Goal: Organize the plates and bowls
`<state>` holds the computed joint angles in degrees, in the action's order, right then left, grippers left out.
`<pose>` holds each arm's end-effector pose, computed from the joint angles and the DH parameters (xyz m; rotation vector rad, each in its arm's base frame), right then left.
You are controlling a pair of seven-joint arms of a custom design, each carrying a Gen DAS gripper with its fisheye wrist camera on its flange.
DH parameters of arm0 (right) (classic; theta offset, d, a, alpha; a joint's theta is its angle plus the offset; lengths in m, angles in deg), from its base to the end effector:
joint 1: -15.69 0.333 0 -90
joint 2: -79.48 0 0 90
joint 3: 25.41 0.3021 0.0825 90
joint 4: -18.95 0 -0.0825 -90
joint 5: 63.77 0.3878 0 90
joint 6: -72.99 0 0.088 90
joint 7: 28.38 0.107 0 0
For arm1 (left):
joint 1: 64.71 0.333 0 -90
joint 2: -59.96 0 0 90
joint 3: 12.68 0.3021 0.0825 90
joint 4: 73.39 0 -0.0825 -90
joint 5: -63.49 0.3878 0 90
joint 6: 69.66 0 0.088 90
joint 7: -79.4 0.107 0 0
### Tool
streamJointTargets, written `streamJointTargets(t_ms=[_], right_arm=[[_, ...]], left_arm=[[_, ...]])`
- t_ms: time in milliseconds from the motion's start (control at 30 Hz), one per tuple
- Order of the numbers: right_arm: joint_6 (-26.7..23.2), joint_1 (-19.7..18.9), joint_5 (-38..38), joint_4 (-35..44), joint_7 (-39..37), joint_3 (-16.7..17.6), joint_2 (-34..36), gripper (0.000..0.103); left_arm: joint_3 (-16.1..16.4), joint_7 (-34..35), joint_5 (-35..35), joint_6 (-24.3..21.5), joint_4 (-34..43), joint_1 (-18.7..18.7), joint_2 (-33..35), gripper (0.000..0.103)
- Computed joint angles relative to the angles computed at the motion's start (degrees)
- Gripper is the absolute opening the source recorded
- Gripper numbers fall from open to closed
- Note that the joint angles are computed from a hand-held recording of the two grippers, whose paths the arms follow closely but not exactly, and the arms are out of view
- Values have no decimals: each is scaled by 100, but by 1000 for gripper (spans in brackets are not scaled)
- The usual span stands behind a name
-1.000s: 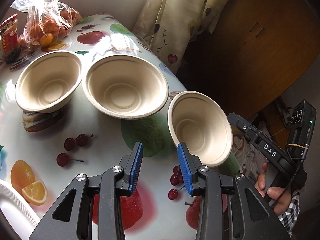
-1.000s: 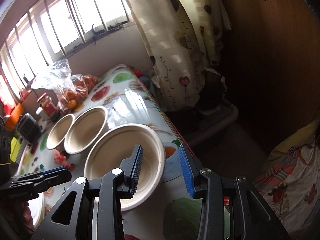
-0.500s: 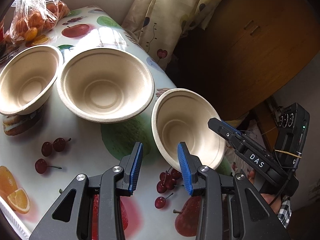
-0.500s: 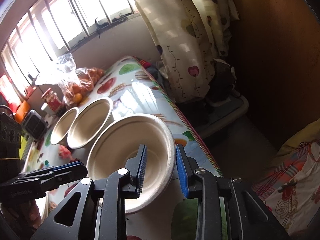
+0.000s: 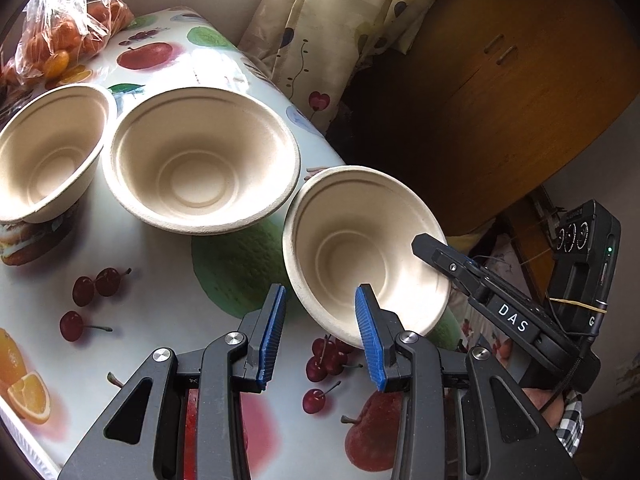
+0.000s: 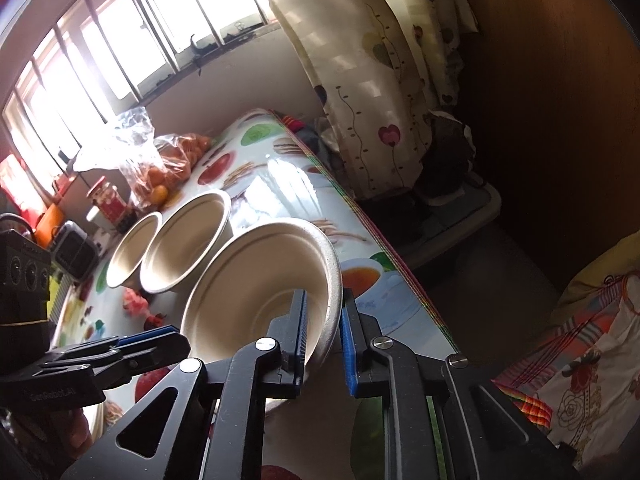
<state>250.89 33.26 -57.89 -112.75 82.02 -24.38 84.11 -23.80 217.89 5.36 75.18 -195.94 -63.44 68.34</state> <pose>0.5436 0.1737 0.3819 -1.6111 1.8414 -0.3506 0.5738 -0.0892 0.3431 1.7731 -2.2200 1.0607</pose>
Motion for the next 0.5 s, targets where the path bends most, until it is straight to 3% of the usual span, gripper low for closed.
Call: streamJointTargets(t_ms=[500], right_arm=[[-7,-136,798,-93,-565,214,-51,12]], left_arm=[[-33,64,-114,-80,51,12,9,37]])
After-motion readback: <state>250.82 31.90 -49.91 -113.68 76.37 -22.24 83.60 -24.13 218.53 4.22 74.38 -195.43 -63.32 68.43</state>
